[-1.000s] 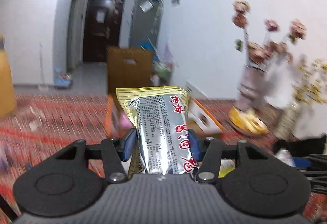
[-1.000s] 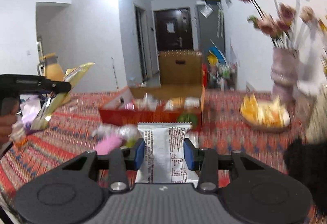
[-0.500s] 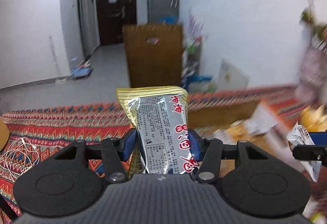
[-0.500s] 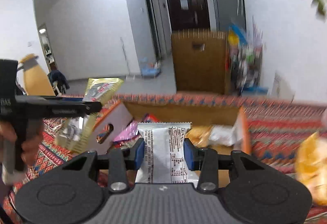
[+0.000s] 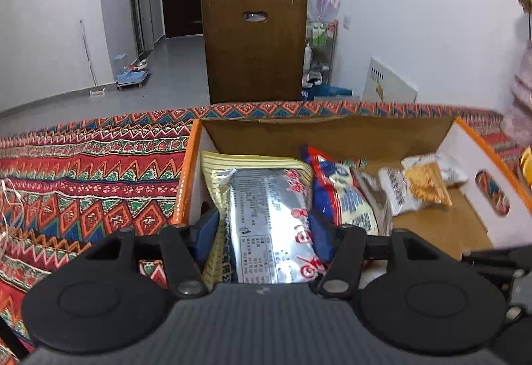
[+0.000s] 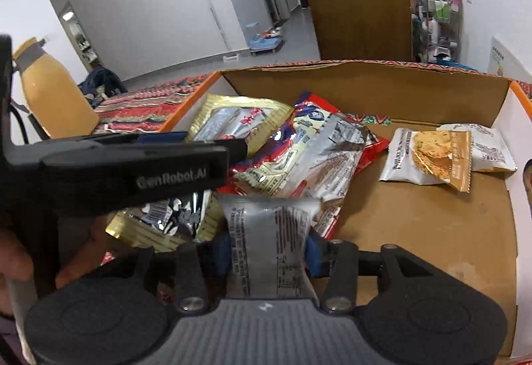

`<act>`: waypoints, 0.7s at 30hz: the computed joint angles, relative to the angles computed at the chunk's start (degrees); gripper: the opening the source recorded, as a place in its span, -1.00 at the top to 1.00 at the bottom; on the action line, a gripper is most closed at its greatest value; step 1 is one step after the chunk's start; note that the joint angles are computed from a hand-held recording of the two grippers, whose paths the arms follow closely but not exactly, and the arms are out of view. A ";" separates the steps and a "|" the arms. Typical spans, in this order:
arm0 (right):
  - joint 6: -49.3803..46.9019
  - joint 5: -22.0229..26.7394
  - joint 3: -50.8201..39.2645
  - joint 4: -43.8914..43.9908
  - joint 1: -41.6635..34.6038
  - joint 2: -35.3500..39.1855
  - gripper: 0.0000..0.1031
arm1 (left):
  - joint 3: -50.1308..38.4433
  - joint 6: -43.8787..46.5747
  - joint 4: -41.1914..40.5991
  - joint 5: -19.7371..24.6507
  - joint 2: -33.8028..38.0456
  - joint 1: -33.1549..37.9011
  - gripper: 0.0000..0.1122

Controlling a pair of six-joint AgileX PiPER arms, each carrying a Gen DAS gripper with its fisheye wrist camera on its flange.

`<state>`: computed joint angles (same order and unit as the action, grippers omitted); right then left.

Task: Organize snacks
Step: 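Drop the silver packet into the box with the left tool while the right tool drops the white packet, then move both tools back over the remaining snack pile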

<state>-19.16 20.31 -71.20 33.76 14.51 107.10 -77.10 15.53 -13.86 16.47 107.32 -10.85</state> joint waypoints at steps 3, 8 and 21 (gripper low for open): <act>5.82 2.56 -0.86 -5.89 0.24 -1.11 -0.20 | -1.02 6.77 -6.96 4.40 -1.28 1.50 -0.30; 7.17 3.67 3.91 -9.05 -1.05 -10.57 -0.30 | 2.67 19.79 -16.69 7.08 -10.22 4.51 -0.35; 25.26 19.67 12.22 -32.12 0.94 -51.17 -0.45 | 11.99 29.30 -25.05 29.30 -47.58 17.24 -0.55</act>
